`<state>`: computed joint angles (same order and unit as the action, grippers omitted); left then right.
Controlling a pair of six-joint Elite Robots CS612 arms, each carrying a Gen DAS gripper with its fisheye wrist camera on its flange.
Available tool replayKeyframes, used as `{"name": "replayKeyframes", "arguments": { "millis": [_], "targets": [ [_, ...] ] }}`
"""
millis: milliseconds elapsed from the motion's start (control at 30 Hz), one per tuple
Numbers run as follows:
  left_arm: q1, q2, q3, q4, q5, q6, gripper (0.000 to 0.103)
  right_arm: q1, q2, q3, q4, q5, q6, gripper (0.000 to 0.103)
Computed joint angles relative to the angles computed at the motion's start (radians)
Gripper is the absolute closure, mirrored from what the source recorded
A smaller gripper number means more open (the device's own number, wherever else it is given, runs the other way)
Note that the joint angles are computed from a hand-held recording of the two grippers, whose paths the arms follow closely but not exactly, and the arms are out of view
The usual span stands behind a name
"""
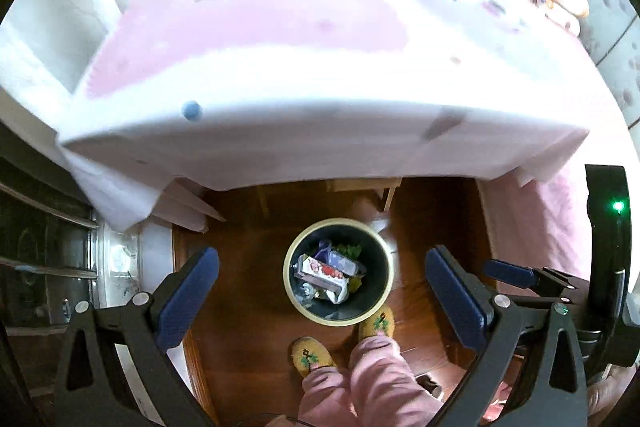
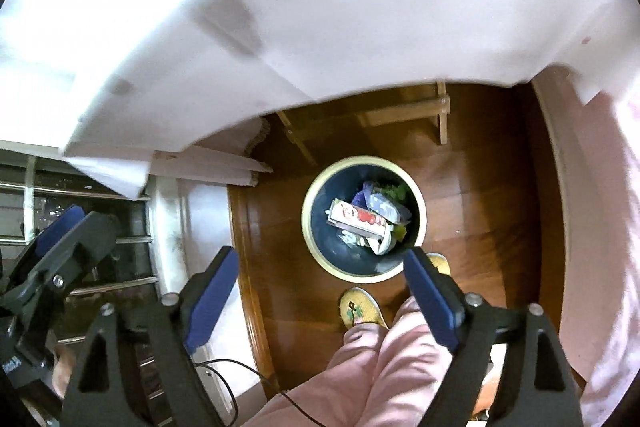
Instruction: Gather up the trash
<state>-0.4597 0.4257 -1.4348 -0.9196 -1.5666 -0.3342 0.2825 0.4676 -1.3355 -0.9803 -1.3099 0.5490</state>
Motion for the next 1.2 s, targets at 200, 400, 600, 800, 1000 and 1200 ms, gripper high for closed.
{"name": "replayKeyframes", "arguments": {
  "millis": [200,400,600,800,1000,1200],
  "targets": [
    [0.002,-0.04,-0.016,-0.004,0.006,-0.046,0.001,0.005,-0.046,-0.005,-0.008,-0.045,0.0,0.017],
    [-0.004,-0.067,-0.039,-0.017,0.035,-0.045,0.001,0.011,-0.086,-0.019,-0.028,-0.106,-0.016,0.017],
    [-0.011,-0.092,-0.052,-0.024,0.075,-0.035,0.001,0.018,-0.121,-0.019,-0.066,-0.17,-0.026,0.017],
    [-0.022,-0.11,-0.059,-0.043,0.12,-0.018,0.001,0.036,-0.146,-0.018,-0.117,-0.238,-0.021,0.017],
    [-0.032,-0.111,-0.08,-0.074,0.173,-0.017,0.001,0.063,-0.167,-0.009,-0.156,-0.341,-0.045,0.017],
    [-0.036,-0.109,-0.092,-0.092,0.205,-0.026,0.001,0.076,-0.176,-0.004,-0.184,-0.393,-0.074,0.017]
  ]
}}
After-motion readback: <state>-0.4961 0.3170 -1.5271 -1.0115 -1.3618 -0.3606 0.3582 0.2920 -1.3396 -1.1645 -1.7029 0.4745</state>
